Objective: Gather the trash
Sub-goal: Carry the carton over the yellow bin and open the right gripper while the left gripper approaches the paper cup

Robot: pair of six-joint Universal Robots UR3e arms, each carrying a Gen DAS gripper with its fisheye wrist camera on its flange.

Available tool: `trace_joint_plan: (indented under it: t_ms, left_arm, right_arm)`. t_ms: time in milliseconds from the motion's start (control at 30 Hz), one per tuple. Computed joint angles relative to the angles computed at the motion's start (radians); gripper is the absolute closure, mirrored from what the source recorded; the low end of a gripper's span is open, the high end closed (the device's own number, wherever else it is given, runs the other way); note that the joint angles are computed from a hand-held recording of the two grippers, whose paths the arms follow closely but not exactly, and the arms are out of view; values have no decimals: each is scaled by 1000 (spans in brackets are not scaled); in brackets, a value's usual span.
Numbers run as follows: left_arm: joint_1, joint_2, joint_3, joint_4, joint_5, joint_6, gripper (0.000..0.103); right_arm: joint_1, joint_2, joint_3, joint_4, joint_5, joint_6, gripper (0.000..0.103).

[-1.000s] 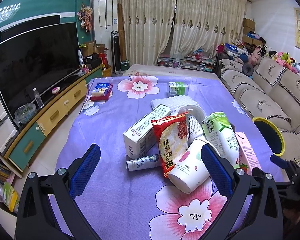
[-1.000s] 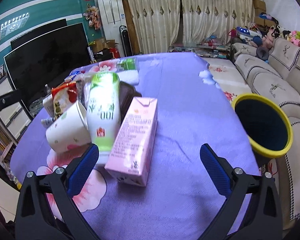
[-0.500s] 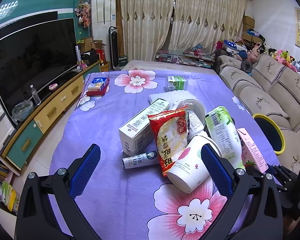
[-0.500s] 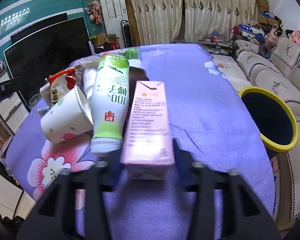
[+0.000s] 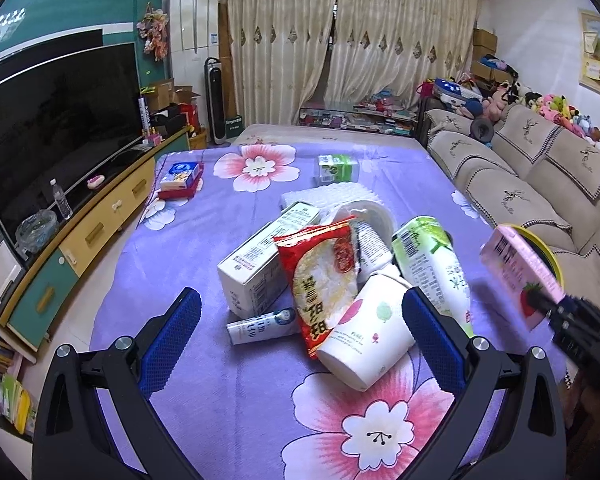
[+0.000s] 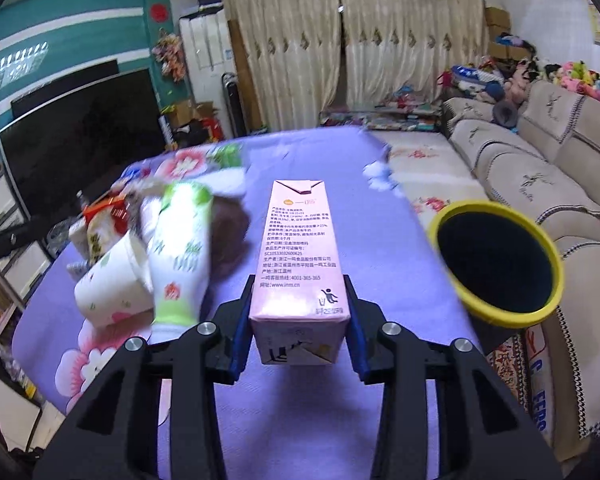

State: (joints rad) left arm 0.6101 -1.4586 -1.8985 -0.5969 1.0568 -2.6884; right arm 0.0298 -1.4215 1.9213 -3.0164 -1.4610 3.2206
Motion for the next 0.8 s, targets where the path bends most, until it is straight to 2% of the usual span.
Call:
trace_joint_plan:
  t_ms: [200, 333, 667, 800]
  left_arm:
    - [-20, 4, -3, 13, -7, 14, 4]
    - [-40, -5, 8, 15, 0, 11, 4]
    - [-128, -72, 57, 49, 47, -6, 4]
    - [-168, -112, 89, 62, 77, -17, 4]
  right_arm:
    - [-115, -12, -35, 2, -38, 21, 65]
    - [-215, 37, -106, 75, -59, 18, 65]
    - [-306, 418, -510, 336, -176, -25, 65]
    - [-317, 525, -649, 412, -188, -26, 65]
